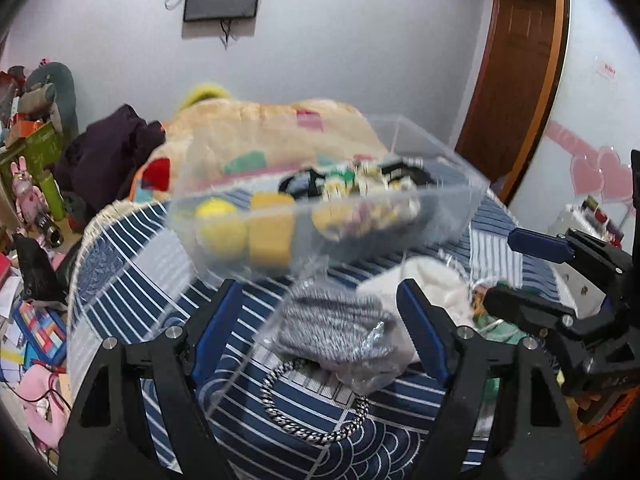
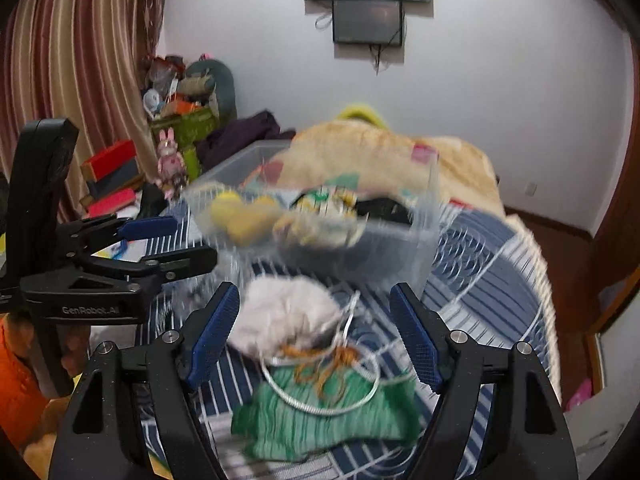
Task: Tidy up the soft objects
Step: 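Grasp the silver sequin pouch with the left tool while the right tool grasps the white drawstring bag, then lower the sequin pouch and drawstring bag into the box while both tools open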
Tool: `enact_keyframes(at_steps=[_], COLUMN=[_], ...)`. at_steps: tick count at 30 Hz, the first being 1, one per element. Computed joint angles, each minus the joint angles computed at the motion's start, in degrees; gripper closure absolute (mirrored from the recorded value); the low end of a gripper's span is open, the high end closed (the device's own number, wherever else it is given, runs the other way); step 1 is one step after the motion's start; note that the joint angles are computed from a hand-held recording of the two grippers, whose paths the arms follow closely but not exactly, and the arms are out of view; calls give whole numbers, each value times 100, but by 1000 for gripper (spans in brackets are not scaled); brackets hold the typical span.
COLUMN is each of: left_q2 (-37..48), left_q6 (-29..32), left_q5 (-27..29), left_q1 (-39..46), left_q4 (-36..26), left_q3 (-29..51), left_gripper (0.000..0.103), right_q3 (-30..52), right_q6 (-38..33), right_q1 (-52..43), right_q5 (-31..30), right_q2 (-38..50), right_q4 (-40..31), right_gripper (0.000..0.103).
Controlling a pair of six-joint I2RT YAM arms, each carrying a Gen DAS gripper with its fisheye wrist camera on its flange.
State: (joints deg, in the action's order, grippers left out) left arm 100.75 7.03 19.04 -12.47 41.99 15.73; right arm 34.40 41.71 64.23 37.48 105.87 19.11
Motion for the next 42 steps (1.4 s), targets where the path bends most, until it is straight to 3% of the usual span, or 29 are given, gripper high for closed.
enact_keyframes(at_steps=[6, 8, 17, 18, 19, 24, 31, 37, 42], left_q2=[899, 1002, 858, 846, 820, 666, -152, -1339, -2144], left_q6=[-12, 48, 211, 241, 260, 298, 389, 342, 137], left_q5=[-21, 242, 627, 660, 689, 808, 1033, 1460, 1418], left_q1=[-46, 82, 429, 472, 510, 641, 888, 1252, 1313], left_q4=[698, 803, 951, 939, 942, 952, 804, 49, -295], left_q3=[75, 44, -222, -228, -255, -382, -756, -903, -882], left_gripper=[26, 39, 67, 70, 71, 80, 84, 84, 84], right_q3=[184, 258, 682, 707, 743, 572, 331, 32, -124], right_q6=[-119, -166, -539, -549, -532, -507, -397, -277, -225], right_q1=[-243, -244, -569, -602, -614, -558, -154, 125, 240], right_q5=[-566, -602, -1280, -1370, -1445, -1450, -719, -90, 412], right_q2=[457, 585, 1003, 1065, 1119, 1093, 663, 65, -390], right_q4=[253, 284, 301, 330, 316, 546, 490, 345, 228], right_gripper=[28, 28, 28, 33, 45, 68, 72, 72, 72])
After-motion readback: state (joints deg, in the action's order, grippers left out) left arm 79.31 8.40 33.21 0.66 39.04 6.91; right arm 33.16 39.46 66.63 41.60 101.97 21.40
